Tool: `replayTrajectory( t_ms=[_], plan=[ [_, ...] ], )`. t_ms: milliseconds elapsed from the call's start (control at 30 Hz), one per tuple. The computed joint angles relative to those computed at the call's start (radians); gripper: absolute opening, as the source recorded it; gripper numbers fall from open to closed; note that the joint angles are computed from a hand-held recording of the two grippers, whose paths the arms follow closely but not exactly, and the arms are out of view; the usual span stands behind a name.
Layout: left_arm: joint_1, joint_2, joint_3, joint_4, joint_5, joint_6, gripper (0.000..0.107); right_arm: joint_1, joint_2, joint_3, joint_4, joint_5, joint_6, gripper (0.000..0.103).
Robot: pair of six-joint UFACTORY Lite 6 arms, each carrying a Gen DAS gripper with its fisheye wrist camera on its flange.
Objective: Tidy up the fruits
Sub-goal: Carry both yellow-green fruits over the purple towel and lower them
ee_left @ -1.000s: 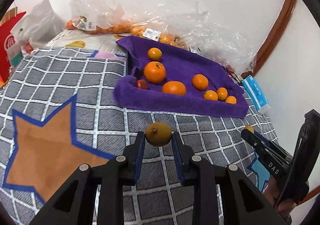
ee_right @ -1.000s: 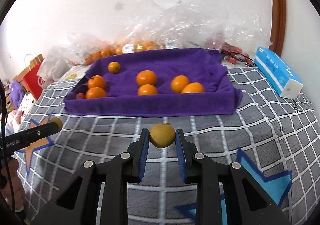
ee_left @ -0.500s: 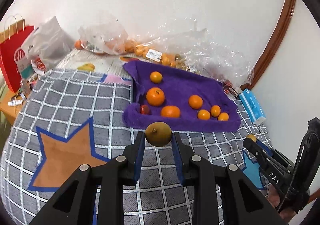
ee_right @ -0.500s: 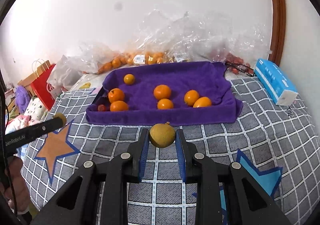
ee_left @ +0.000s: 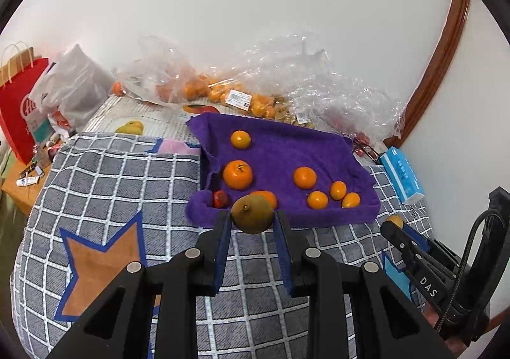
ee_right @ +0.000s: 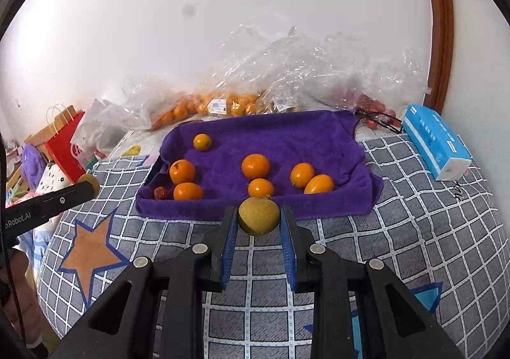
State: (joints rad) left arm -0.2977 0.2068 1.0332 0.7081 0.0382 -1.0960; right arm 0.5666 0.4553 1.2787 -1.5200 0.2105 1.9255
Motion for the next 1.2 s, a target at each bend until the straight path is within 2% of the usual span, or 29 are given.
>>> replayTrajectory(
  t_ms=[133, 367, 533, 733, 967, 1200],
  plan=[
    [-0.02, 0.066, 0.078, -0.034, 0.03, 0.039, 0.026, -0.023, 0.022, 0.032, 0.046, -0.011, -0.058, 0.027],
    [-0.021, 0.202, 0.244, -0.42, 0.076, 0.438, 0.026, -0.071, 0.087, 0.131, 0.201, -0.028, -0.25, 0.027],
    [-0.013, 0.308, 0.376, -0.557, 0.118, 0.584, 0.026, -0.102, 0.179, 0.252, 0.427, -0.037, -0.508, 0.027],
    [0.004, 0.458, 0.561, -0.697, 0.188, 0.736, 0.026, -0.14, 0.332, 0.457, 0.772, -0.017, -0.896, 0.027],
    [0.015, 0.614, 0.766, -0.739, 0.259, 0.794, 0.026, -0.177, 0.504, 0.687, 1.025, 0.037, -1.185, 0.027],
    [0.118, 0.708, 0.872, -0.979, 0.272, 1.03, 0.026, -0.221, 0.702, 0.981, 1.19, 0.138, -1.374, 0.027]
  ],
)
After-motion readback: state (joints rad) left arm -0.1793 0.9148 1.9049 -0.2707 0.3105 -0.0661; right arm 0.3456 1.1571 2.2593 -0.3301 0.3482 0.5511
